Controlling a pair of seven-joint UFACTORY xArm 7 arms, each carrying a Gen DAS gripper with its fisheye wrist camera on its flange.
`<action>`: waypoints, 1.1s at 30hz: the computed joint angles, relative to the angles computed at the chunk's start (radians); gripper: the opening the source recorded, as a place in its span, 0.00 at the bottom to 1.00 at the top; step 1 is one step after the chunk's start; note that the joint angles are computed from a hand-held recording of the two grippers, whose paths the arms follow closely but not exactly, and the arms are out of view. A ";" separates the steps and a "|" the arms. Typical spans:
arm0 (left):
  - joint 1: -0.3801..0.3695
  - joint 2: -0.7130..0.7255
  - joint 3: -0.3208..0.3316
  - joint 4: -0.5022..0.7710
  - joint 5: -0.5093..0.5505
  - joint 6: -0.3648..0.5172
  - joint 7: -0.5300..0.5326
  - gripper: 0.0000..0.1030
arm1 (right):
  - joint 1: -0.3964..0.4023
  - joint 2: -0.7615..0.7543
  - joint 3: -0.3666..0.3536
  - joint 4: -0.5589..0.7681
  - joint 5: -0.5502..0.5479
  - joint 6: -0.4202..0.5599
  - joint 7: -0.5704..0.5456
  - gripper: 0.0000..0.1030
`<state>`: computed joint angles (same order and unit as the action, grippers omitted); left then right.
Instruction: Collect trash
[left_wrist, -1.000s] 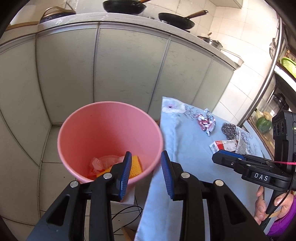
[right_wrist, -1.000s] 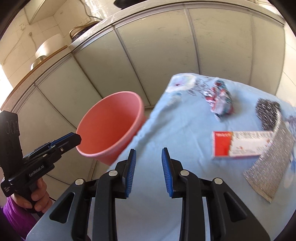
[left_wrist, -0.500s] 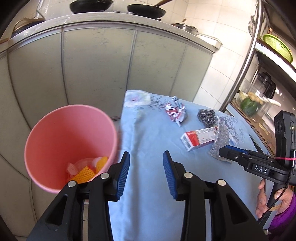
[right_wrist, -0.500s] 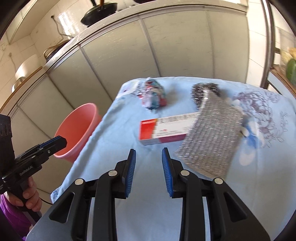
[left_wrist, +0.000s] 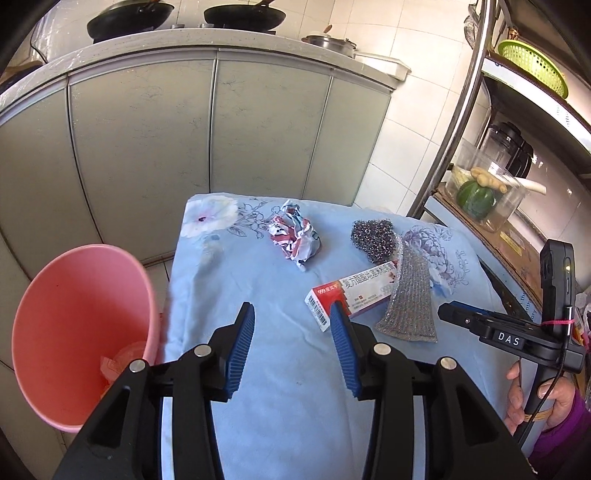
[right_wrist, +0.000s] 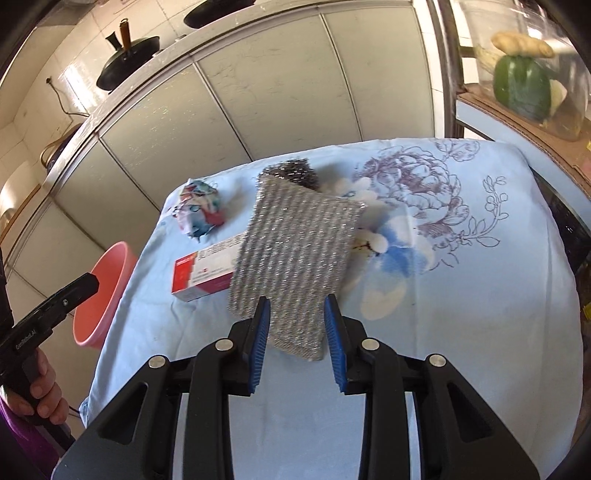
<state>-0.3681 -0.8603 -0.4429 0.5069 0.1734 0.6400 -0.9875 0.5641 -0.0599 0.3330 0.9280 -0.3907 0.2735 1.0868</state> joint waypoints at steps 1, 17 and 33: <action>0.003 0.011 0.000 0.004 0.002 -0.005 0.002 0.41 | -0.001 0.000 -0.005 -0.006 0.015 -0.007 -0.011 0.34; 0.082 0.161 0.004 0.070 0.074 -0.110 0.002 0.41 | 0.042 0.113 -0.080 0.049 -0.104 -0.061 0.028 0.38; 0.247 0.475 -0.100 0.241 0.396 -0.155 -0.198 0.34 | 0.042 0.112 -0.095 0.034 -0.159 -0.108 0.083 0.38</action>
